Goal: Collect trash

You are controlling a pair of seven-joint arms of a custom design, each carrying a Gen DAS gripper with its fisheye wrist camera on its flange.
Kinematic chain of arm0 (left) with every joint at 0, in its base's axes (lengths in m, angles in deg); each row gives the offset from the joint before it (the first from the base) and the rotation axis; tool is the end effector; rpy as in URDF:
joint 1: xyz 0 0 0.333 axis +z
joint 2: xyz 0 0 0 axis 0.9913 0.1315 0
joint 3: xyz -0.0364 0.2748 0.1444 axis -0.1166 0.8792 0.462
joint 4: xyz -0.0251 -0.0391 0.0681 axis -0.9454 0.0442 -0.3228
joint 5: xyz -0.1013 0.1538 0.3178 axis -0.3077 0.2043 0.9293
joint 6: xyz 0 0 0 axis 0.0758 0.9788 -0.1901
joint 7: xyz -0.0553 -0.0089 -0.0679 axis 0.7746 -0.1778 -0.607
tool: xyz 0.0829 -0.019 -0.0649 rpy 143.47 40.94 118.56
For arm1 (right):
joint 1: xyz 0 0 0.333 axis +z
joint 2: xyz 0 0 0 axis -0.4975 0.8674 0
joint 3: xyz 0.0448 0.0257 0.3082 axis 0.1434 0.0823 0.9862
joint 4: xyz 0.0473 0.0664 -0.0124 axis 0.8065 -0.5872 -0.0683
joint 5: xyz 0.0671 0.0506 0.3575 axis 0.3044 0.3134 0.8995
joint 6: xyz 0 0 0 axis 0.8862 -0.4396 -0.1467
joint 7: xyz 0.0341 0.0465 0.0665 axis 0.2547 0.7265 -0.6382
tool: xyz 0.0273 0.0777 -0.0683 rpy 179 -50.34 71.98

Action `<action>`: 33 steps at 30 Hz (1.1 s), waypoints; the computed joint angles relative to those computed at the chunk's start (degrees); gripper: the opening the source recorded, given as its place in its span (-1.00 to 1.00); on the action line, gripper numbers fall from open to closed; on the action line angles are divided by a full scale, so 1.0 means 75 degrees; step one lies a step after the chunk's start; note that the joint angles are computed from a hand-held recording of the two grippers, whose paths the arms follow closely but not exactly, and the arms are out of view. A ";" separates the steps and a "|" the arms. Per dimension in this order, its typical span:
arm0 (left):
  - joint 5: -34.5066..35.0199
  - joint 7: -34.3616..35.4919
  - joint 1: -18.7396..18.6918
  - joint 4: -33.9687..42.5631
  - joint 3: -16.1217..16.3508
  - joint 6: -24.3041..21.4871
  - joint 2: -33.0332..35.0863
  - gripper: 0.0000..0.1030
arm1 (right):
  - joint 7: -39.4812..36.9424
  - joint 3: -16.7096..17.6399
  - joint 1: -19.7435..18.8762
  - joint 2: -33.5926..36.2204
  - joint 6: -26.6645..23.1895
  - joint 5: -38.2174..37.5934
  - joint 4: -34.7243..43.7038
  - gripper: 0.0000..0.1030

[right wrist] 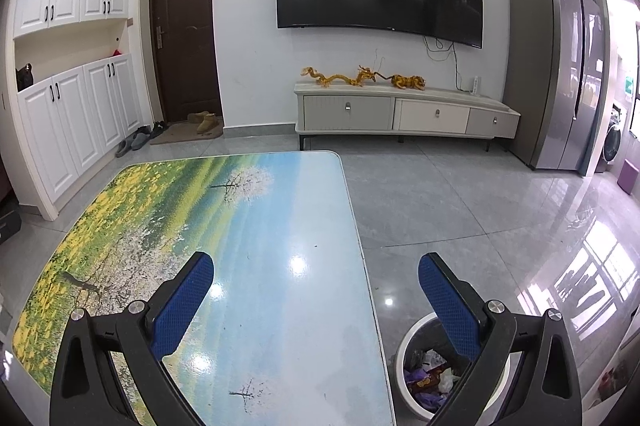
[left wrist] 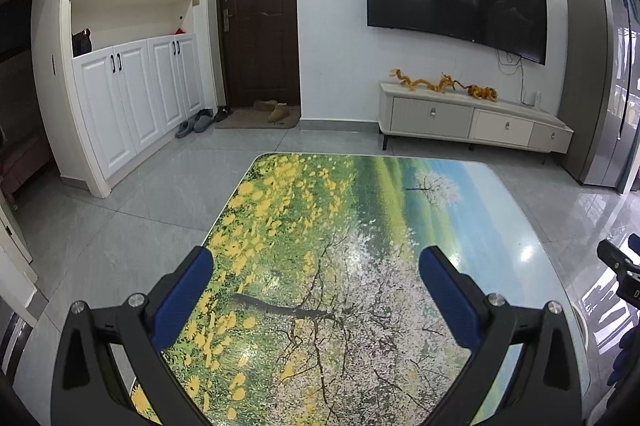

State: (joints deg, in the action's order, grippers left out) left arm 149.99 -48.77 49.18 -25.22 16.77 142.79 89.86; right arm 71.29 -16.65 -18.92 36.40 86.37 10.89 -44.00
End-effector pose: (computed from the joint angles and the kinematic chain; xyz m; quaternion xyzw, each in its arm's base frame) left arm 0.5931 -0.3651 0.5163 -0.7758 0.4075 -0.2099 0.4336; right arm 0.7620 0.1907 0.4724 -0.7510 0.4588 -0.2388 0.4105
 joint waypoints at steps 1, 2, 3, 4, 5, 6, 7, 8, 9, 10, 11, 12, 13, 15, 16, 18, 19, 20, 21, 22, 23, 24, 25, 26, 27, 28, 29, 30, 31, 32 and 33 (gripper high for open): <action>-0.0020 -0.0002 0.0010 -0.0024 -0.0003 0.0004 -0.0008 1.00 | 0.0032 -0.0020 0.0010 0.0017 -0.0041 -0.0013 0.0028 1.00; -0.0031 -0.0002 0.0011 -0.0027 -0.0004 -0.0010 -0.0005 1.00 | 0.0040 -0.0020 0.0008 0.0025 -0.0054 -0.0015 0.0030 1.00; -0.0036 0.0008 0.0012 -0.0023 -0.0004 -0.0022 0.0001 1.00 | 0.0049 -0.0024 0.0005 0.0041 -0.0082 -0.0022 0.0058 1.00; -0.0040 0.0022 0.0006 -0.0012 -0.0004 -0.0047 0.0011 1.00 | 0.0055 -0.0029 0.0008 0.0042 -0.0091 -0.0028 0.0054 1.00; -0.0047 0.0029 0.0005 -0.0019 -0.0002 -0.0071 0.0010 1.00 | 0.0063 -0.0037 0.0013 0.0038 -0.0117 -0.0040 0.0050 1.00; -0.0054 0.0028 0.0002 -0.0027 -0.0003 -0.0092 0.0011 1.00 | 0.0055 -0.0034 0.0008 0.0033 -0.0130 -0.0044 0.0037 1.00; -0.0069 0.0033 0.0006 -0.0028 -0.0004 -0.0113 0.0014 1.00 | 0.0054 -0.0037 0.0010 0.0025 -0.0136 -0.0049 0.0020 1.00; -0.0092 0.0044 0.0014 -0.0016 -0.0005 -0.0138 0.0023 1.00 | 0.0083 -0.0060 0.0025 0.0065 -0.0193 -0.0074 0.0100 1.00; -0.0127 0.0076 0.0027 0.0019 -0.0006 -0.0166 0.0043 1.00 | 0.0090 -0.0066 0.0029 0.0063 -0.0205 -0.0083 0.0089 1.00; -0.0146 0.0077 0.0038 -0.0006 -0.0006 -0.0164 0.0032 1.00 | 0.0104 -0.0078 0.0034 0.0067 -0.0230 -0.0095 0.0093 1.00; -0.0178 0.0082 0.0047 -0.0023 -0.0011 -0.0178 0.0028 1.00 | 0.0122 -0.0091 0.0041 0.0076 -0.0252 -0.0109 0.0107 1.00; -0.0202 0.0088 0.0051 -0.0032 -0.0016 -0.0195 0.0029 1.00 | 0.0143 -0.0103 0.0049 0.0106 -0.0277 -0.0125 0.0149 1.00; -0.0221 0.0100 0.0052 -0.0028 -0.0019 -0.0216 0.0035 1.00 | 0.0153 -0.0104 0.0054 0.0109 -0.0275 -0.0130 0.0137 1.00; -0.0264 0.0114 0.0053 -0.0020 -0.0023 -0.0271 0.0046 1.00 | 0.0178 -0.0113 0.0062 0.0122 -0.0299 -0.0147 0.0148 1.00; -0.0280 0.0111 0.0053 -0.0020 -0.0021 -0.0304 0.0048 1.00 | 0.0194 -0.0123 0.0072 0.0123 -0.0307 -0.0161 0.0149 1.00; -0.0315 0.0125 0.0065 -0.0025 -0.0022 -0.0343 0.0046 1.00 | 0.0235 -0.0152 0.0091 0.0146 -0.0341 -0.0199 0.0186 1.00; -0.0330 0.0132 0.0068 -0.0023 -0.0022 -0.0373 0.0049 1.00 | 0.0257 -0.0164 0.0096 0.0195 -0.0382 -0.0220 0.0269 1.00; -0.0347 0.0138 0.0072 -0.0031 -0.0024 -0.0399 0.0045 1.00 | 0.0285 -0.0178 0.0104 0.0213 -0.0405 -0.0239 0.0298 1.00; -0.0358 0.0137 0.0077 -0.0045 -0.0027 -0.0412 0.0039 1.00 | 0.0280 -0.0171 0.0098 0.0180 -0.0372 -0.0237 0.0226 1.00; -0.0370 0.0134 0.0085 -0.0058 -0.0030 -0.0419 0.0030 1.00 | 0.0305 -0.0187 0.0106 0.0184 -0.0375 -0.0252 0.0219 1.00; -0.0387 0.0123 0.0098 -0.0078 -0.0035 -0.0417 0.0017 1.00 | 0.0332 -0.0203 0.0114 0.0194 -0.0389 -0.0270 0.0234 1.00; -0.0403 0.0107 0.0113 -0.0104 -0.0040 -0.0407 -0.0001 1.00 | 0.0374 -0.0228 0.0132 0.0216 -0.0409 -0.0297 0.0275 1.00; -0.0409 0.0096 0.0124 -0.0123 -0.0045 -0.0398 -0.0015 1.00 | 0.0403 -0.0239 0.0143 0.0221 -0.0408 -0.0314 0.0279 1.00; -0.0408 0.0078 0.0129 -0.0140 -0.0048 -0.0399 -0.0022 1.00 | 0.0424 -0.0243 0.0144 0.0234 -0.0423 -0.0329 0.0301 1.00; -0.0405 0.0068 0.0135 -0.0153 -0.0051 -0.0394 -0.0028 1.00 | 0.0446 -0.0251 0.0147 0.0242 -0.0429 -0.0345 0.0311 1.00; -0.0395 0.0056 0.0140 -0.0167 -0.0054 -0.0384 -0.0038 1.00 | 0.0461 -0.0257 0.0150 0.0252 -0.0425 -0.0359 0.0312 1.00; -0.0384 0.0040 0.0143 -0.0178 -0.0056 -0.0373 -0.0048 1.00 | 0.0485 -0.0271 0.0157 0.0255 -0.0431 -0.0379 0.0313 1.00; -0.0376 0.0032 0.0147 -0.0180 -0.0061 -0.0357 -0.0050 1.00 | 0.0505 -0.0281 0.0161 0.0252 -0.0428 -0.0394 0.0301 1.00; -0.0362 0.0022 0.0154 -0.0190 -0.0062 -0.0327 -0.0056 1.00 | 0.0523 -0.0288 0.0162 0.0254 -0.0428 -0.0408 0.0293 1.00; -0.0339 0.0009 0.0154 -0.0199 -0.0063 -0.0302 -0.0062 1.00 | 0.0544 -0.0297 0.0160 0.0257 -0.0439 -0.0421 0.0292 1.00; -0.0318 0.0003 0.0147 -0.0198 -0.0064 -0.0293 -0.0062 1.00 | 0.0559 -0.0300 0.0159 0.0254 -0.0436 -0.0431 0.0278 1.00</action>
State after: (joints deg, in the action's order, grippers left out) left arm 147.60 -48.75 50.29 -26.70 16.29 140.59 89.40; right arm 75.49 -18.90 -17.73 38.31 83.10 7.66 -41.91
